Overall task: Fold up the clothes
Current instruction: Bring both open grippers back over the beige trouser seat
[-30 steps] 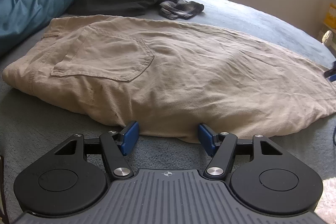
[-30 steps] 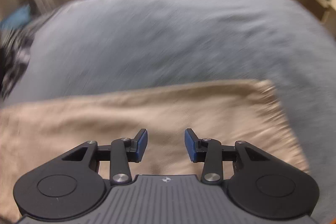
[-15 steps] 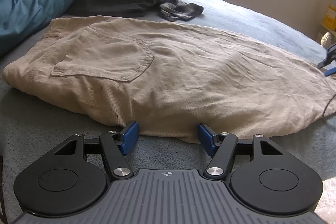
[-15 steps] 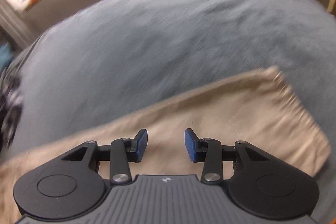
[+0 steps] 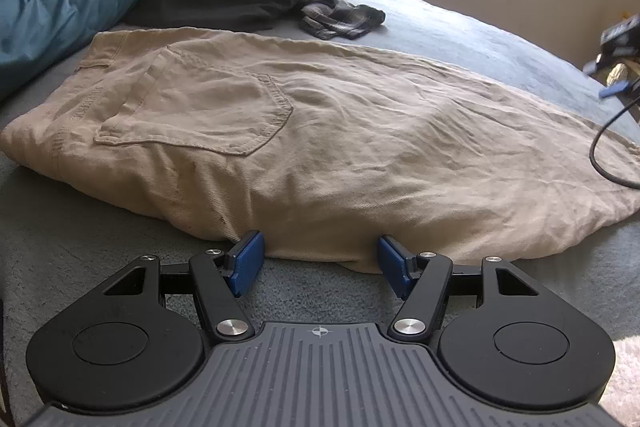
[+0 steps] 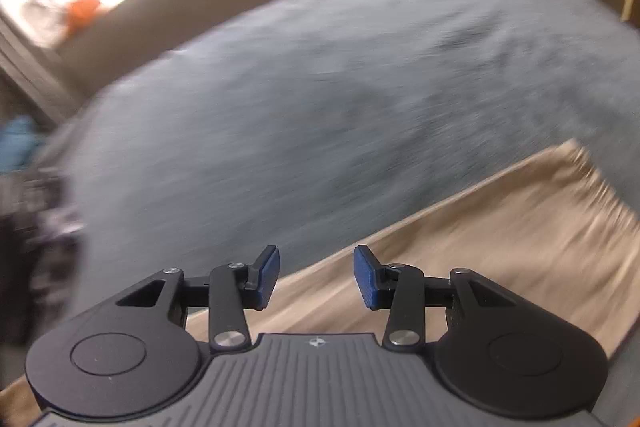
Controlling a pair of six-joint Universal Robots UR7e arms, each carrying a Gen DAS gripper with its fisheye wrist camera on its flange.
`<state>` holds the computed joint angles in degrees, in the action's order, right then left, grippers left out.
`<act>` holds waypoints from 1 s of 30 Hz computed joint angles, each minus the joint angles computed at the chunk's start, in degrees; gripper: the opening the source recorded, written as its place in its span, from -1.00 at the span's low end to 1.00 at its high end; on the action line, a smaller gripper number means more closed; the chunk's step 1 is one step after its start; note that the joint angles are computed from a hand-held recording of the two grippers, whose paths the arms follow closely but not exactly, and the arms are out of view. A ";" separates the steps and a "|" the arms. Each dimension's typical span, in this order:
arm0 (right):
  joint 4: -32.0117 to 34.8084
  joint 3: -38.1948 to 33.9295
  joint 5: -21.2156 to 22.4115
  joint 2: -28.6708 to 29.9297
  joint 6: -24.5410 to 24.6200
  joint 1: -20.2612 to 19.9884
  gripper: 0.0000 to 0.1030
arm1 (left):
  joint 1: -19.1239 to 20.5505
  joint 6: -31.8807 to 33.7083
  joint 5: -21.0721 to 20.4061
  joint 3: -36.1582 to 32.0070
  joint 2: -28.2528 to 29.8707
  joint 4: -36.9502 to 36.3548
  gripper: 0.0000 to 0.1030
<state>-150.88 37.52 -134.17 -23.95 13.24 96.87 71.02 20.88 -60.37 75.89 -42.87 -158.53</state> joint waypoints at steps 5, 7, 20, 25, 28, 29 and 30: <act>-11.43 15.28 7.40 -6.13 -1.52 3.73 -0.15 | -0.33 -1.86 1.07 0.04 -0.97 2.25 0.22; -14.24 18.61 9.17 -7.19 -1.47 5.14 -0.15 | -0.60 -2.93 1.82 0.10 -1.47 2.95 0.22; -14.73 23.39 5.16 -7.05 -1.93 10.72 0.05 | -1.94 -8.53 -0.49 -1.37 -2.95 0.92 0.23; -12.77 24.16 2.20 -6.69 1.03 10.36 0.09 | -1.66 -11.02 0.26 -7.31 0.01 4.94 0.23; -11.24 24.13 0.92 -6.39 4.06 9.97 0.11 | -1.46 -13.39 0.83 -12.17 2.34 10.24 0.23; -10.98 23.91 0.31 -6.08 4.54 9.89 0.13 | -1.45 -13.48 1.05 -13.42 2.98 11.45 0.23; -10.77 23.64 -0.35 -5.71 4.80 9.82 0.17 | -1.48 -13.15 1.49 -14.46 3.59 12.49 0.23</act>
